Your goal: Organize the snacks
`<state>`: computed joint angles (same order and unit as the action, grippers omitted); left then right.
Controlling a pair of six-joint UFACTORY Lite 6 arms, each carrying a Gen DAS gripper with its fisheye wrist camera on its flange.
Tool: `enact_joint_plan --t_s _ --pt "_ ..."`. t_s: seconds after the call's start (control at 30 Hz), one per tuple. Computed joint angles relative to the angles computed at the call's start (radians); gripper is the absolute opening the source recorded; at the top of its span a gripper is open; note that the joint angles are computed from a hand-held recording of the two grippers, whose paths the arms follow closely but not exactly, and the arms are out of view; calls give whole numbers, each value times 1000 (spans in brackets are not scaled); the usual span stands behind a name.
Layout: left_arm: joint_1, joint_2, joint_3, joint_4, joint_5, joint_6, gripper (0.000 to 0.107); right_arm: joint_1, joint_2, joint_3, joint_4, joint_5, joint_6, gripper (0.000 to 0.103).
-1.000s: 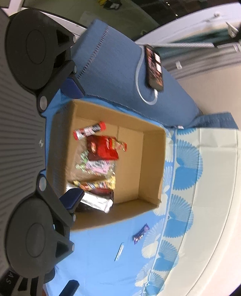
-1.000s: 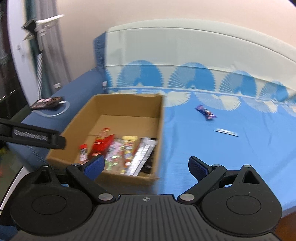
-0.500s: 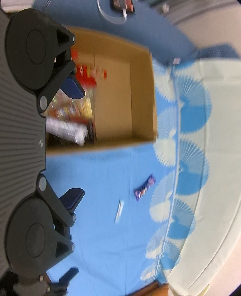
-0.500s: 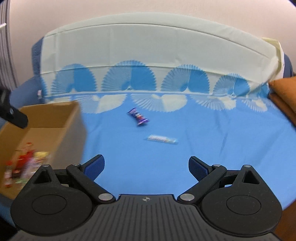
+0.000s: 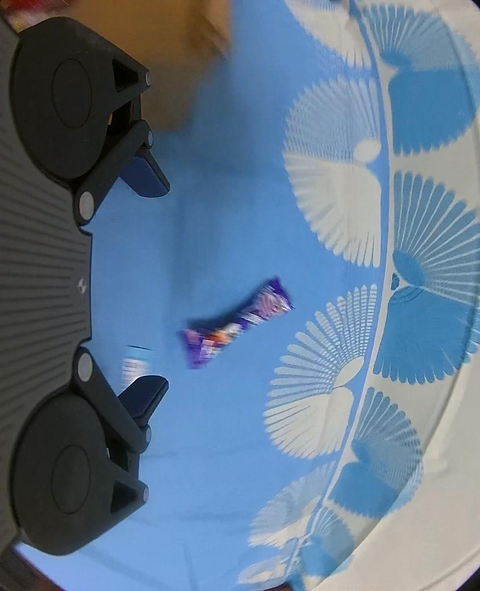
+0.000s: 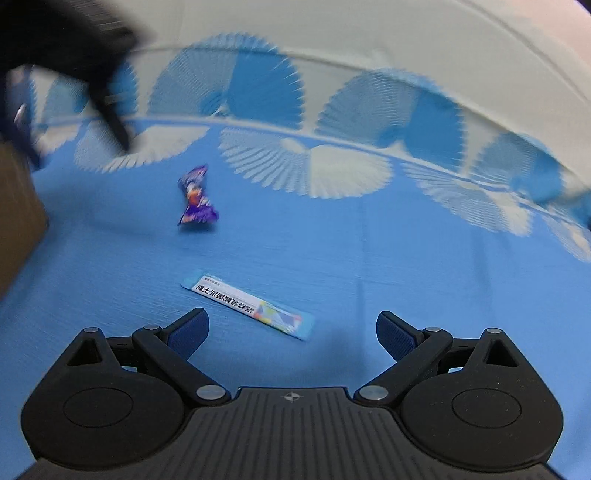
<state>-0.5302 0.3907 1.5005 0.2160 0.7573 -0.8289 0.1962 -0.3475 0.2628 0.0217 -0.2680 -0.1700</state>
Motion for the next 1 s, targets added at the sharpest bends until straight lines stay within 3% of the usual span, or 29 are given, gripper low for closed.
enact_joint_plan --t_s 0.13,0.2,0.3,0.4,0.47,0.53,0.57,0.6,0.63,0.7,0.83,1.0 --pt "69 301 260 -91 -38 69 103 -87 312 151 -393 -134 249 101" --pt "90 468 454 -130 32 130 103 -158 427 231 -585 -201 416 103" --pt "92 673 708 -67 148 136 103 -204 511 288 -612 -271 410 103" --pt "72 686 714 25 133 109 103 -234 553 281 -585 -362 352 103" --pt "77 678 697 33 113 111 103 -232 552 253 -542 -402 300 103" --pt "79 659 667 42 99 97 100 -229 541 236 -529 -414 290 88" --pt "73 635 634 69 90 69 96 -227 528 224 -530 -420 297 63" --pt "65 591 569 107 58 37 79 -220 504 210 -531 -411 307 34" --pt "56 531 484 133 9 29 50 -209 474 197 -533 -379 318 30" --pt "45 463 400 105 -26 82 12 -197 419 178 -564 -319 377 20" --pt "16 324 212 48 -48 103 12 -171 328 140 -553 -227 507 18" --pt "-82 42 -94 134 -74 22 12 -148 -4 -21 -621 -70 760 18"
